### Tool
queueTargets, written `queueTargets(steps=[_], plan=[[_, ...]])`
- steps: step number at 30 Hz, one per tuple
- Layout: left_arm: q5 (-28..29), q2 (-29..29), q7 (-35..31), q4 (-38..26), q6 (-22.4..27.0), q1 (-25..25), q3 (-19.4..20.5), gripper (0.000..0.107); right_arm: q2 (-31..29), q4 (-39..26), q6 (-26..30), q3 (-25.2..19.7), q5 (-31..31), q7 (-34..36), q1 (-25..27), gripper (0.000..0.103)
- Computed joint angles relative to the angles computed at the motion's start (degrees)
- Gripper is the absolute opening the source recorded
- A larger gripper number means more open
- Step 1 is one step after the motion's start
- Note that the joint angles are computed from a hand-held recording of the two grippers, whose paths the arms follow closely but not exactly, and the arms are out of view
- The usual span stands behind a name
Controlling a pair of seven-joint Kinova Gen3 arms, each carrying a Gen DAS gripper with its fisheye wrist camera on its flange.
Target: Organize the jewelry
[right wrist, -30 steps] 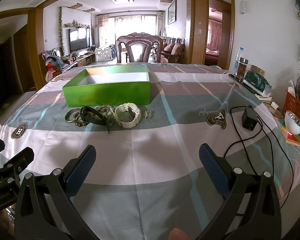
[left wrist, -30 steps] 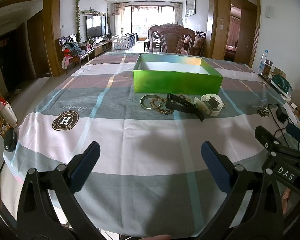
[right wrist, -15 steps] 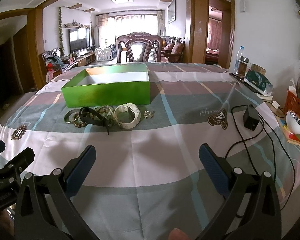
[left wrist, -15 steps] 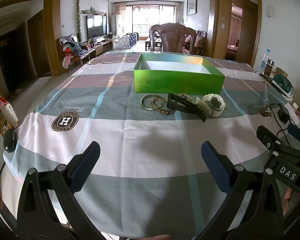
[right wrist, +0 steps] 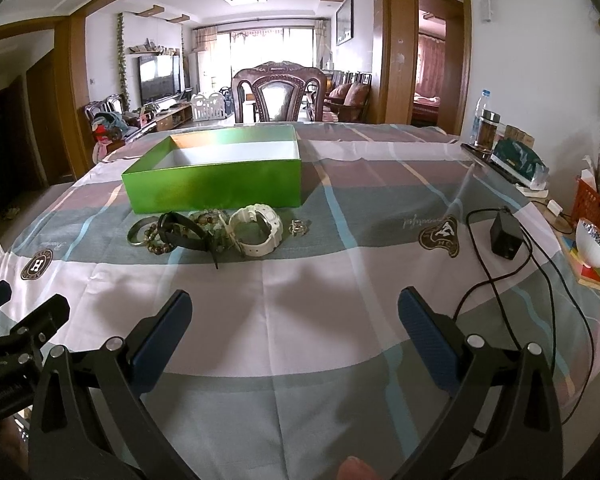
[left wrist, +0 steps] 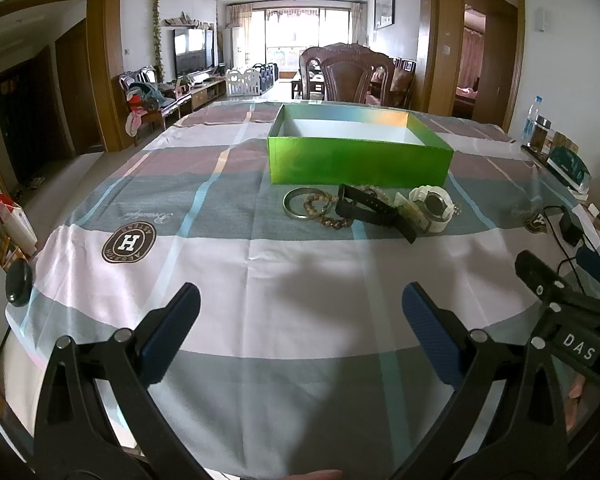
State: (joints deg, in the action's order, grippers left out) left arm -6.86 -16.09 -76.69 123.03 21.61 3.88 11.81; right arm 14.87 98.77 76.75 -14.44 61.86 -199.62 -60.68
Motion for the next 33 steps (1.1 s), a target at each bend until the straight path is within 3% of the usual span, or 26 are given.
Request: queueTargets(steps=[4,6,9,11,16,18,21,26,31,33], plan=[[4.7,1.7,-6.0,-1.6,0.4,3.9,-5.4,0.1,-0.2,1.8,1.0,-7.1,4.5,-1.9,5.7,0.1],[8.7,1.9,-10.7,-1.9,-0.2,7.0,-9.7,0.1,-0.1,2.6,3.8,-8.7,7.8,-5.6,5.7,0.1],[14.8,1.8,-17.7,-2.3,-1.7,11.6,-15.6,0.1,-1.6,5.4,8.5,-5.4,13.6,-9.8,-0.2,0.1],[18.7,2.0,-21.7,-2.4,-3.2,12.5,-17.1,0.1,-1.7,4.9,8.1,-4.0,14.3,-7.9,-0.2,0.1],[20.2,8.1,-24.6,-7.7,0.1,9.0,-14.0,0.1,0.0,1.0,-2.1,-9.0,9.8,3.8,11.9,0.1],[20.5,10.7,-25.4,-9.5,0.2,8.6,-13.3,0.1,0.3,-0.2,-4.6,-9.4,8.2,8.1,14.4,0.1],[16.2,15.3,-21.6,-13.3,1.4,5.5,-9.0,0.096,2.1,-3.8,-9.0,-9.1,4.0,15.1,18.5,0.1],[12.2,21.8,-18.3,-19.4,4.8,5.0,-7.2,0.081,3.2,-6.4,-17.0,-2.5,-2.3,25.0,19.5,0.095],[10.3,26.6,-16.9,-24.2,7.4,5.0,-6.4,0.072,5.4,-8.6,-20.2,-1.8,-5.7,30.1,22.4,0.088],[10.7,27.7,-17.4,-25.5,7.9,4.7,-6.1,0.066,6.1,-9.2,-22.8,-1.3,-7.8,32.5,23.7,0.08]])
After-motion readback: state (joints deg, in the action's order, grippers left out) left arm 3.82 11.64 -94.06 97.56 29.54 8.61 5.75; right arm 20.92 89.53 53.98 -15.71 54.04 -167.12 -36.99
